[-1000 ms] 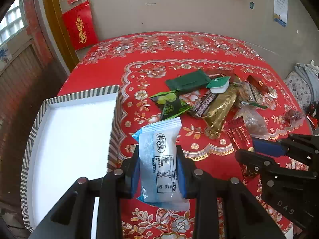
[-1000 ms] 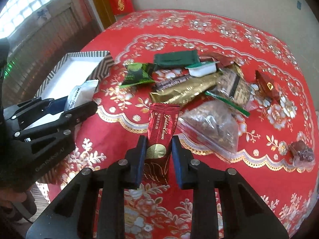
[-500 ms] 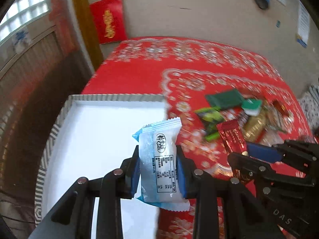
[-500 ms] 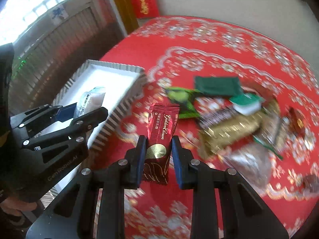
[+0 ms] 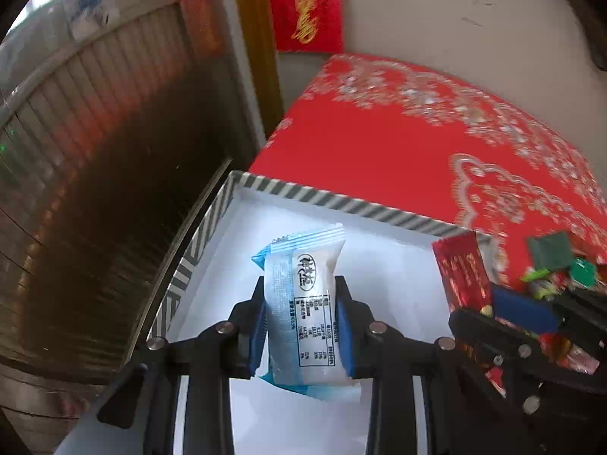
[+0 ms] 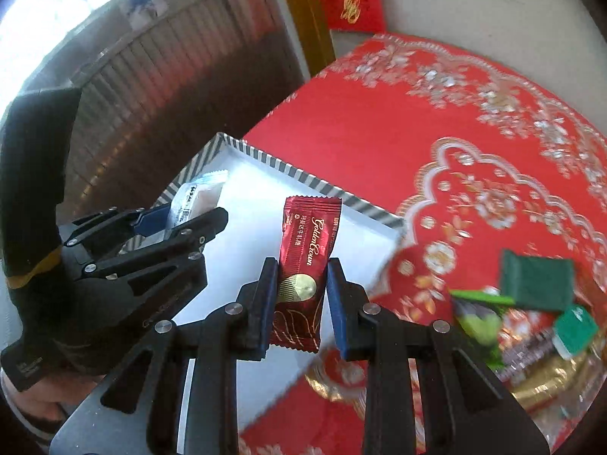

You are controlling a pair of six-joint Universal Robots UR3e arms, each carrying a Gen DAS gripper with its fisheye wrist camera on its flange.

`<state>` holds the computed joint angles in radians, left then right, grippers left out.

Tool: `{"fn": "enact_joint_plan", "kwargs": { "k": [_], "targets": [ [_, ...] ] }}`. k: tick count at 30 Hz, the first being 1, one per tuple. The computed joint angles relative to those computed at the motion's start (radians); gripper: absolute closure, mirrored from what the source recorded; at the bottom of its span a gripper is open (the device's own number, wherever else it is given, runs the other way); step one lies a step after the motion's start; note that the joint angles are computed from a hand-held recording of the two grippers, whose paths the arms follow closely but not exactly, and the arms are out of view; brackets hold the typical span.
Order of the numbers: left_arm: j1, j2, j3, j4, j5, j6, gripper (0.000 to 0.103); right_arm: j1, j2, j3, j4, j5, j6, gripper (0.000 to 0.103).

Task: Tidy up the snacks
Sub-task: 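Carry both snacks over the white tray and open both grippers to drop them, then move both grippers back over the snack pile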

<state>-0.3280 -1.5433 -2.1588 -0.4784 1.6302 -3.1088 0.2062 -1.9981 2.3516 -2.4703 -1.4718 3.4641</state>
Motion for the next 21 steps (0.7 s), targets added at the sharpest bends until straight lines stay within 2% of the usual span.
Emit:
{"fn": "enact_joint_plan", "kwargs": {
  "k": [4,14,15,17,19,21],
  "targets": [
    [0.024,-0.057,0.009,0.019,-0.002,-0.016,0.069,0.014,0.141,-0.028,-0.072,-0.007,-0.005,0.078],
    [0.006,-0.121,0.015,0.053,0.034,-0.031,0.065,-0.012,0.207,0.023,-0.178,0.029,-0.040,0.077],
    [0.000,-0.125,0.019,0.054,0.043,-0.037,0.063,-0.010,0.212,0.021,-0.178,0.030,-0.045,0.077],
    [0.001,-0.130,0.021,0.054,0.052,-0.040,0.038,-0.005,0.217,0.020,-0.183,0.027,-0.051,0.077],
    [0.018,-0.124,0.009,0.064,0.029,-0.039,0.022,-0.007,0.206,0.028,-0.188,0.025,-0.046,0.077],
    [0.030,-0.101,-0.013,0.069,0.015,-0.039,0.019,-0.023,0.168,0.043,-0.172,0.043,-0.039,0.076]
  ]
}}
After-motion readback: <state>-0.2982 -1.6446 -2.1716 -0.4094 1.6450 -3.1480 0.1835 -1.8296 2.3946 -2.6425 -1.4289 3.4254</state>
